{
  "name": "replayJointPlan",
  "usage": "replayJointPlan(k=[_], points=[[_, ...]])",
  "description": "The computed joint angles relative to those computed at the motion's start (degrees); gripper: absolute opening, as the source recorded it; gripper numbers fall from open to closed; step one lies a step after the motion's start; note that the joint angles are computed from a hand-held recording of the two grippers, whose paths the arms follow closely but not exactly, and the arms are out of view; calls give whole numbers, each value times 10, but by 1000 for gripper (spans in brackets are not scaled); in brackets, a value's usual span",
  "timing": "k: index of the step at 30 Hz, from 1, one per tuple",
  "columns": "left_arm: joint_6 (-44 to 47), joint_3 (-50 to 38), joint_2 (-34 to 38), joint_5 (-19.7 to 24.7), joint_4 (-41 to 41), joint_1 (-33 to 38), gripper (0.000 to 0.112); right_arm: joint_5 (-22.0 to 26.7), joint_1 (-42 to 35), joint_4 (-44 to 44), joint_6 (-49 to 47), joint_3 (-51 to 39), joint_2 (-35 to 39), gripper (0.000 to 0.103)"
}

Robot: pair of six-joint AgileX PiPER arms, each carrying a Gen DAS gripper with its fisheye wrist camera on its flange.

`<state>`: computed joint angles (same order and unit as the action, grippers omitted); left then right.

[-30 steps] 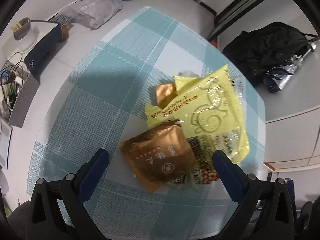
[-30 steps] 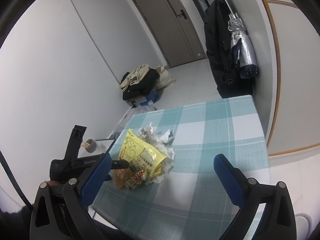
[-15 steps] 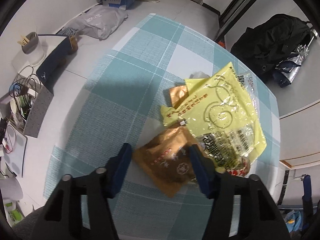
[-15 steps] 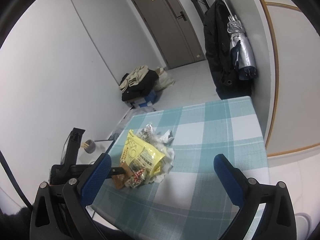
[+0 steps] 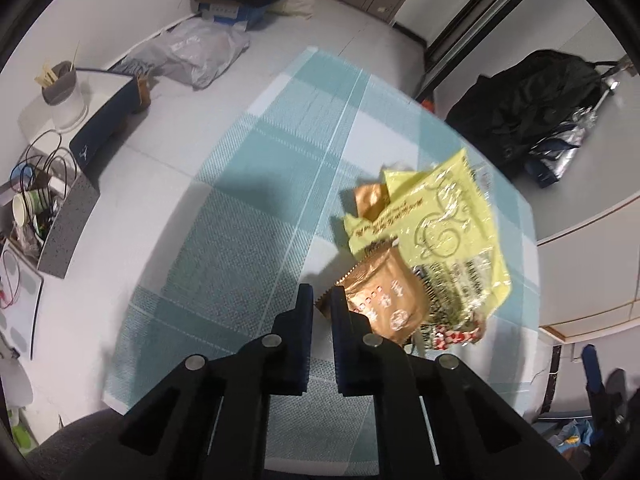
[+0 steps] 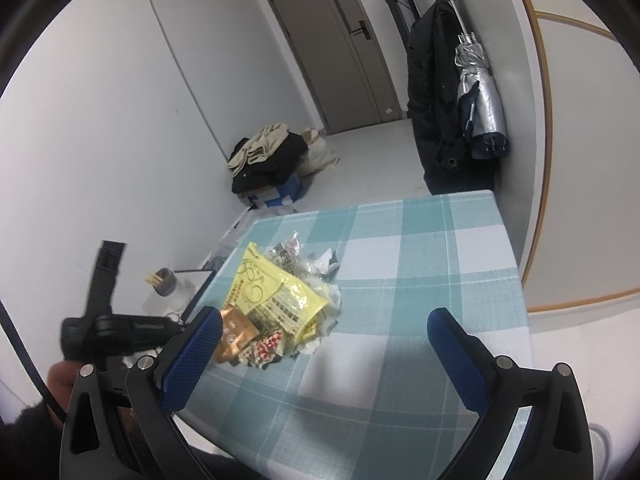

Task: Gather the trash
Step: 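Lift the brown foil packet off the pile with the left gripper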

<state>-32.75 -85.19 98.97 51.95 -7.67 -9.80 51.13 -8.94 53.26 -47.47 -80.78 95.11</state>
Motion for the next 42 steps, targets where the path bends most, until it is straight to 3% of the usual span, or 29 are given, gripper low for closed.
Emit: replayJointPlan(k=[3,6,7,9,11,14,22,25,30,39,42], points=[[36,20,-15,-24,-24,10,6,-5,2,-4,-5,3,-2,103],[60,15,-5,-11,-31,14,10,-7,3,-9,-7,3,-1,103],[66,10,1,0,-36,15,15,-7,3,-10,-8,2,0,103],[72,16,0,-1,-36,19,54,-7,3,-12,-9,0,2,103],[77,35,-15,-25,-38,20,69,-6,1,-11,-9,0,3,103],[82,22,-13,-25,10,-1,79,-2,-3,-9,-9,-4,7,103],[199,-6,23,13,91,-52,81,14,-20,3,-11,-19,20,103],[240,-12,40,35,78,-47,81,22,-25,10,-7,-25,25,103],[243,-8,42,28,118,-67,84,28,-28,16,-12,-26,24,103],[241,-13,42,25,117,-63,85,29,-28,18,-13,-25,23,103],[235,-10,38,22,108,-65,76,26,-24,13,-10,-26,23,103]])
